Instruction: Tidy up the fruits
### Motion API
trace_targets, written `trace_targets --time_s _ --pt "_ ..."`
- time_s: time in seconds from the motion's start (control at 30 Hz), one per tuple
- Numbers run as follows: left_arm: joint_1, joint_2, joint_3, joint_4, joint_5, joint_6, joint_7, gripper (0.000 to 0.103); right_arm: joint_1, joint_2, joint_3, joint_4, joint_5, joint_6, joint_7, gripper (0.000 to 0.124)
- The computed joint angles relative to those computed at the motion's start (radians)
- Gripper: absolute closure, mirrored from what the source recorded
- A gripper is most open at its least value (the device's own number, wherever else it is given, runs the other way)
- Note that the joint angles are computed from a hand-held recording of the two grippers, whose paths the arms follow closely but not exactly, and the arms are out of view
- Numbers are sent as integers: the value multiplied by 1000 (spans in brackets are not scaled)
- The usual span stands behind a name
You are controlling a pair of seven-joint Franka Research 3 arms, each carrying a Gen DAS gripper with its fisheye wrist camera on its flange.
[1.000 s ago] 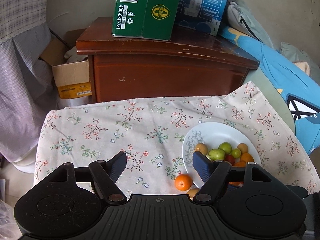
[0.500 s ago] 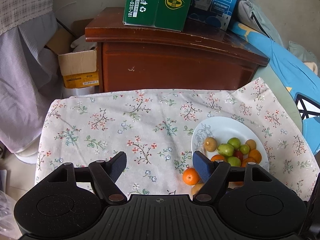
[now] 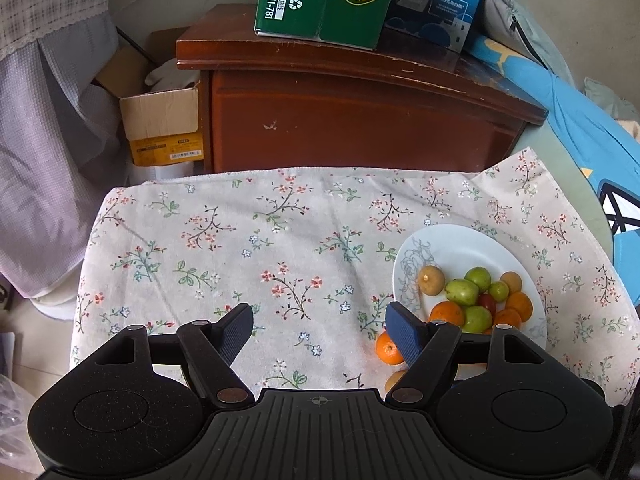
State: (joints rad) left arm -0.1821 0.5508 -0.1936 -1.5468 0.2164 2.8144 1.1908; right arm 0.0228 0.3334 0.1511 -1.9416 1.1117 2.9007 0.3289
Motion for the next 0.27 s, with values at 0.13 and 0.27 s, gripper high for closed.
trace_targets --time_s 0.13,0.27 --pt "5 14 -11 15 -6 -24 24 30 -3 -33 -32 -15 -49 -113 104 99" --pt "-12 26 4 28 10 -47 26 29 -4 -35 -43 -19 -55 -150 142 99"
